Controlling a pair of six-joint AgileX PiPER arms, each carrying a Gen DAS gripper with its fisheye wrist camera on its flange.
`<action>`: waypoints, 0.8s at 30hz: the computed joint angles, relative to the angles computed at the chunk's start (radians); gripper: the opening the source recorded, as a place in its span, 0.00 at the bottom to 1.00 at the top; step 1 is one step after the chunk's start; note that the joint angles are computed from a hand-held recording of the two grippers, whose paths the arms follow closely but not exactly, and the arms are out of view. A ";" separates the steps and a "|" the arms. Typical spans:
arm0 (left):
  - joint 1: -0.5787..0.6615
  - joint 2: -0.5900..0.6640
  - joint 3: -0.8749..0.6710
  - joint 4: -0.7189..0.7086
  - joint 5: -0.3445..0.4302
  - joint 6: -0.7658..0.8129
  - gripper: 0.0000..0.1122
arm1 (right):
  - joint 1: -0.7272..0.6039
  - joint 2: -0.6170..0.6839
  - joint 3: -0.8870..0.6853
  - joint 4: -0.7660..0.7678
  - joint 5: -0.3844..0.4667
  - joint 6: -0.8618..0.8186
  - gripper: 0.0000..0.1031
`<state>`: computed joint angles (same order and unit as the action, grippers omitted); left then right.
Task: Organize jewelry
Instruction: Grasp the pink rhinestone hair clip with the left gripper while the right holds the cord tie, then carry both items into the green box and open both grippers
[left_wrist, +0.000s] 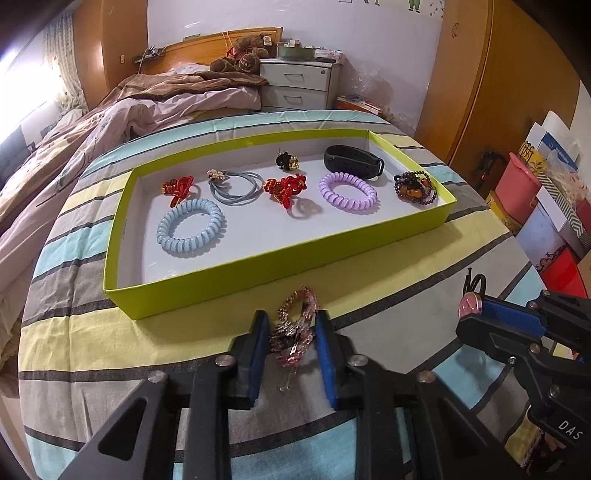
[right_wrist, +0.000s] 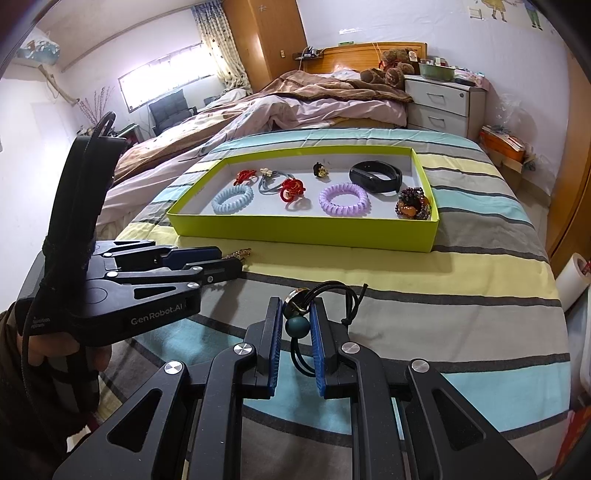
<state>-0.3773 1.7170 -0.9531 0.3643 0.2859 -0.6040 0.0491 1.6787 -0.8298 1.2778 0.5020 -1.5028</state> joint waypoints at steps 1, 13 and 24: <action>0.001 -0.001 0.002 -0.002 -0.004 0.000 0.20 | 0.000 0.000 0.000 0.000 0.000 0.000 0.15; 0.007 -0.043 0.037 -0.007 -0.030 -0.004 0.20 | 0.001 0.000 -0.001 0.001 -0.001 0.000 0.15; -0.003 -0.145 0.063 0.074 -0.019 -0.083 0.20 | -0.010 -0.021 -0.047 -0.026 0.009 0.036 0.15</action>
<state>-0.3799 1.5719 -0.8899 0.4386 0.2666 -0.6873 0.0396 1.6572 -0.8766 1.2517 0.5114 -1.4667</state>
